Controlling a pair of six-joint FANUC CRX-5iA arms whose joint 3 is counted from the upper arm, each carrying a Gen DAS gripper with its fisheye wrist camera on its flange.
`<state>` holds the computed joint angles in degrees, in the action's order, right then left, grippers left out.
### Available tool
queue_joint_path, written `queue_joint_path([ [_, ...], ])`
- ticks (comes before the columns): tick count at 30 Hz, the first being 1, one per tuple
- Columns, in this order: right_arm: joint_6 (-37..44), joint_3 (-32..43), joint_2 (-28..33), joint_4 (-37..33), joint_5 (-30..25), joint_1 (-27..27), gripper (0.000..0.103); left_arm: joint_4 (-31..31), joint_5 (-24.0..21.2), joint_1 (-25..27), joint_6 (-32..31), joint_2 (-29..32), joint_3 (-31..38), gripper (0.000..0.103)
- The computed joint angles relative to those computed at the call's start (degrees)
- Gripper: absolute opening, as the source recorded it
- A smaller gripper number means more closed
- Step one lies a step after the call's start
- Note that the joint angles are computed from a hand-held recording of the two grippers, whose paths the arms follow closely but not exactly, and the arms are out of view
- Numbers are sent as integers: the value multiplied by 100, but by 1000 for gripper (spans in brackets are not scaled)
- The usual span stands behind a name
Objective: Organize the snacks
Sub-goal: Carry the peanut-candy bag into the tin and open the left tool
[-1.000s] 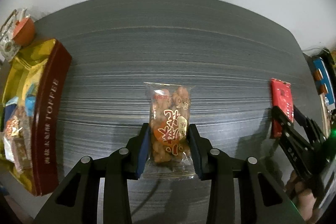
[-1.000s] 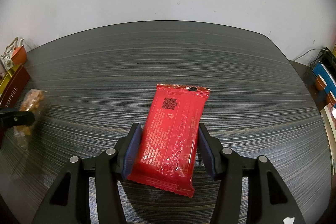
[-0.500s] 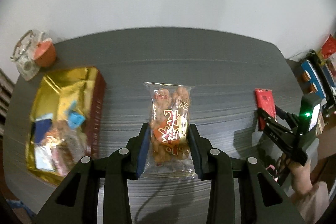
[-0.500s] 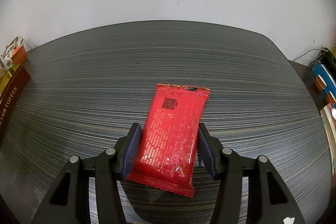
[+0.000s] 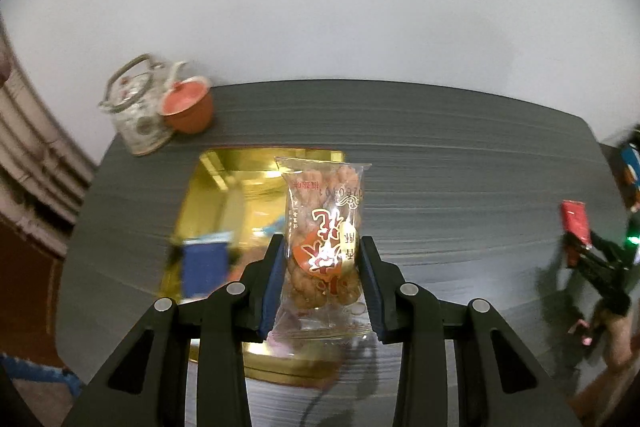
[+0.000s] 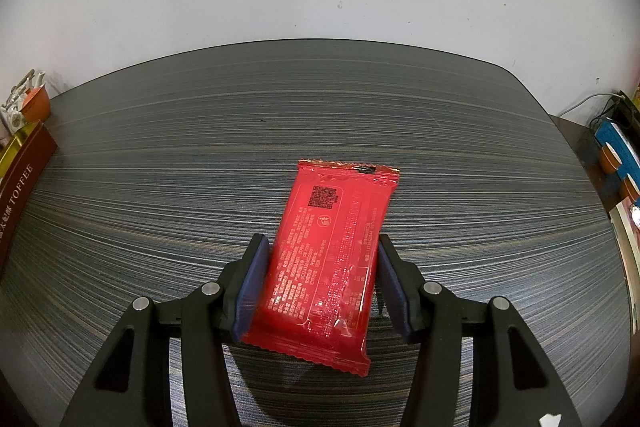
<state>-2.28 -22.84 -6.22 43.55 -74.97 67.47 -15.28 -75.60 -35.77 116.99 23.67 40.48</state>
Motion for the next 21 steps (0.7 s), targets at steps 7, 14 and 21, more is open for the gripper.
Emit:
queue_joint_path([
  [7, 7, -3, -2, -1, -7, -7, 51, 82, 46, 396, -73, -114, -361, 37],
  [14, 9, -2, 0, -3, -14, -10, 51, 180, -26, 636, -225, 9, -466, 37],
  [21, 13, 26, 19, -9, -43, 0, 52, 449, -3, 825, -310, 156, -560, 37],
])
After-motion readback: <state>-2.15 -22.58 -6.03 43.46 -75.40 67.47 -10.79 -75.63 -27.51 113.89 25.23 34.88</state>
